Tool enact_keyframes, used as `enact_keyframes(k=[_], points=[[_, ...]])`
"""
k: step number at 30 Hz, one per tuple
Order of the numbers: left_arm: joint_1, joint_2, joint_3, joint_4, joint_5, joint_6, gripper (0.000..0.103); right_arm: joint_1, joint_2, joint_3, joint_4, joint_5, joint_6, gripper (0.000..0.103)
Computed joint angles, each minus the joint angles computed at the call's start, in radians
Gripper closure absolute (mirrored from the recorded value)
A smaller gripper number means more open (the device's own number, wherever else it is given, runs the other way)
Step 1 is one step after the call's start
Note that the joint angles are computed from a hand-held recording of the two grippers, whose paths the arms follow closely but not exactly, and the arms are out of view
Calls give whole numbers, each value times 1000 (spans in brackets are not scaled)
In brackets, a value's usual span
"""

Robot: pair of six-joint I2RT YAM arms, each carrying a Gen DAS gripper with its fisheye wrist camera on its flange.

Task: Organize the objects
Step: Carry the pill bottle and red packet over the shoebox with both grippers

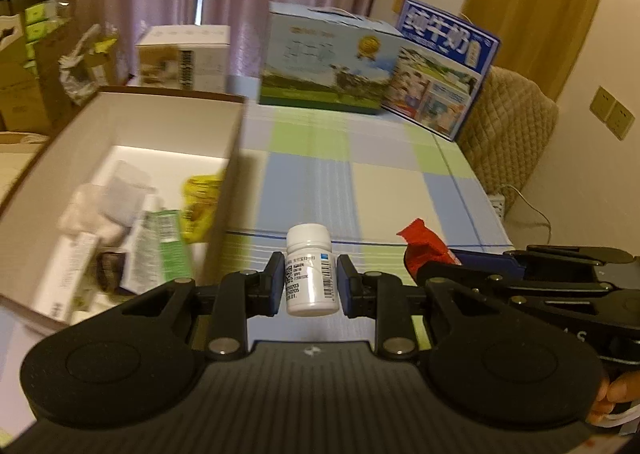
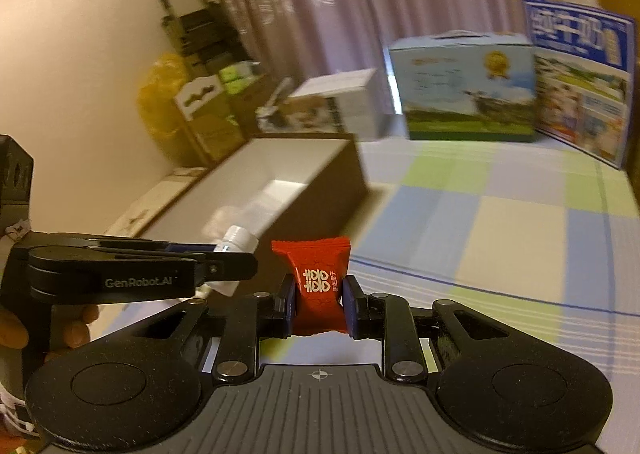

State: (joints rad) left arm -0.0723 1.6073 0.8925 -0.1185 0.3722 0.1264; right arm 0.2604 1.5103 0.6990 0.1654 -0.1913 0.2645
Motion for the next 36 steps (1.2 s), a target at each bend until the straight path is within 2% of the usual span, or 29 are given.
enact_keyframes(k=[9, 17, 29, 36], points=[[216, 37, 100, -110, 82, 133, 80, 180, 175, 183, 9, 107, 65, 82], [329, 152, 248, -181, 143, 223, 80, 245, 318, 348, -11, 169, 94, 82], [365, 386, 521, -265, 143, 299, 80, 264, 579, 664, -124, 256, 134, 82], [340, 599, 793, -353, 104, 313, 80, 249, 780, 954, -258, 298, 138, 82]])
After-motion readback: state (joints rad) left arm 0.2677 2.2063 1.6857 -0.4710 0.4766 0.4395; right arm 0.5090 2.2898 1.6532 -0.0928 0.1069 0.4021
